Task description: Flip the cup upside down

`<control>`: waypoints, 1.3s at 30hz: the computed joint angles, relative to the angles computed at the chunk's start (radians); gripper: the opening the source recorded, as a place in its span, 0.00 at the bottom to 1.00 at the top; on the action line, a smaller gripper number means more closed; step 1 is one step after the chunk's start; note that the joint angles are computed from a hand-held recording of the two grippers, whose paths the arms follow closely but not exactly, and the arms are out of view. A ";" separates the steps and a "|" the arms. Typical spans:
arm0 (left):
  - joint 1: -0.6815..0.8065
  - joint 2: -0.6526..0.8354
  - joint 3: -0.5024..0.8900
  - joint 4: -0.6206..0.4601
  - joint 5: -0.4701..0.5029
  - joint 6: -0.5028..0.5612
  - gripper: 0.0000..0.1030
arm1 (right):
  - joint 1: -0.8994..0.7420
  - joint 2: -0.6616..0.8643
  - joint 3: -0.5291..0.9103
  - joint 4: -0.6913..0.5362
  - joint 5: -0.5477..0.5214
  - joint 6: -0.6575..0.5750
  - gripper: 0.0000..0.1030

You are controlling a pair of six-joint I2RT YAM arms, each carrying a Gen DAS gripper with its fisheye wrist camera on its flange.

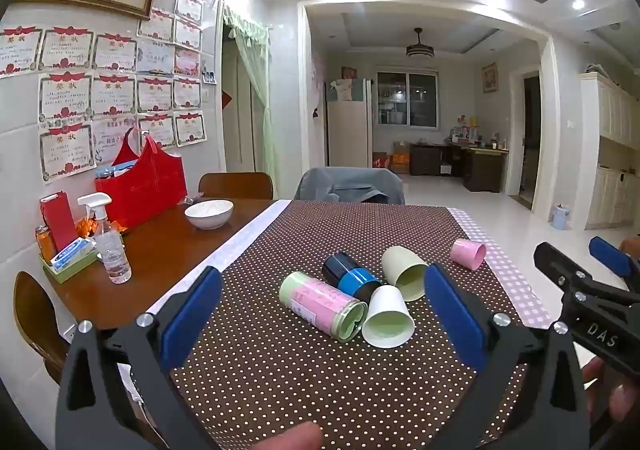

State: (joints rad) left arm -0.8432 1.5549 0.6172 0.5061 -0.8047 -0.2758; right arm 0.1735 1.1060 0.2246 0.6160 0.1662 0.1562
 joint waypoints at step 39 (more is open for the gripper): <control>0.038 0.020 -0.019 0.051 0.053 -0.037 0.96 | 0.015 0.012 0.010 0.030 0.011 -0.019 0.94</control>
State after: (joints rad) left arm -0.8056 1.5752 0.5985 0.5574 -0.7517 -0.3130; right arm 0.1888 1.1184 0.2343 0.6458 0.1770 0.1376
